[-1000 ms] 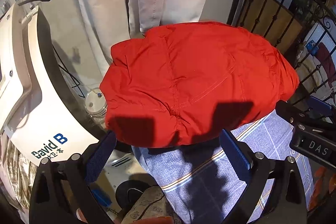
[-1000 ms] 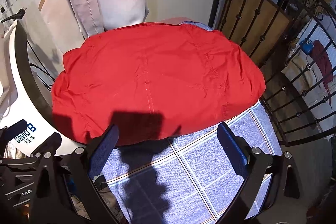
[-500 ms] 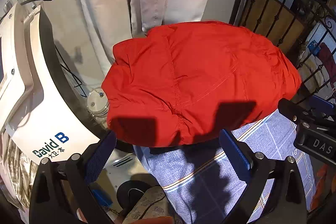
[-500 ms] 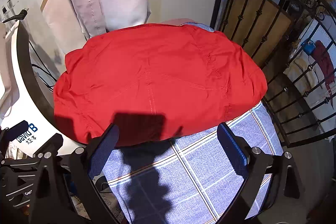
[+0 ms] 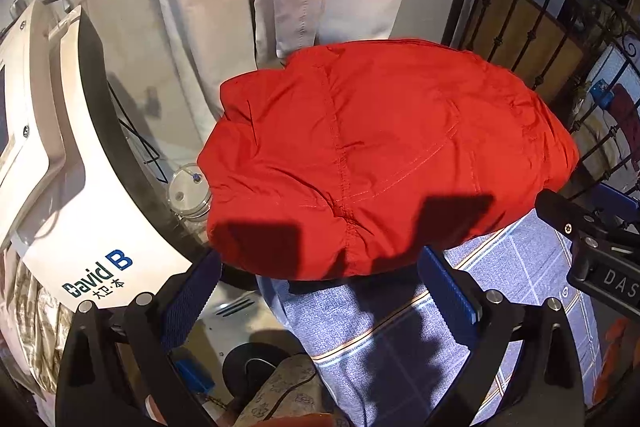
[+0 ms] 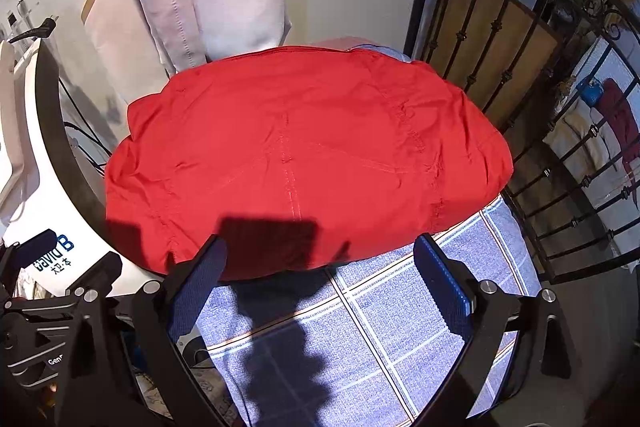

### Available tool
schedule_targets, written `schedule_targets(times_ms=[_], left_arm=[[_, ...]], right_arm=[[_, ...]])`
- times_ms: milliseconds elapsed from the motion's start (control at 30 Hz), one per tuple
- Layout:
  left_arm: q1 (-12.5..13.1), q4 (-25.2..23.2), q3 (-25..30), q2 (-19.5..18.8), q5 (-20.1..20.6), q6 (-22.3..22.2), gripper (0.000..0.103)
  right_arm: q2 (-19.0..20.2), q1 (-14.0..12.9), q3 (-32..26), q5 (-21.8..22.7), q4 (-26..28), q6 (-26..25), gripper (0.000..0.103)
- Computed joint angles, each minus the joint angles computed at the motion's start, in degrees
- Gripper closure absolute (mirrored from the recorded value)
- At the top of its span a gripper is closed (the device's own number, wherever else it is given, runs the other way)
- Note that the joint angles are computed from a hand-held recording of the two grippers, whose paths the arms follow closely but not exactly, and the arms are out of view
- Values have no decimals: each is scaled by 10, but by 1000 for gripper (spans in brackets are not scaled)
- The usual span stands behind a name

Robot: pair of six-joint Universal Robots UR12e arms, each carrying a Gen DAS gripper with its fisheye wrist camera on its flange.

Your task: Fold large clothes

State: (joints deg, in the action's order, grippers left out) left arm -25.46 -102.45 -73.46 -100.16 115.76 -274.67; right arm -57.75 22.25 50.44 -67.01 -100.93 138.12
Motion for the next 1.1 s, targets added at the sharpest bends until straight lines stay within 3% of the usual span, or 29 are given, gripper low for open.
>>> schedule_targets(times_ms=[167,1100], left_arm=[[-3,-16,9,-6,10,5,6],[-1,-4,8,-6,-2,9,6]], right_arm=[[0,0,0,1,1,1,10],[0,-2,2,8,-1,1,10]])
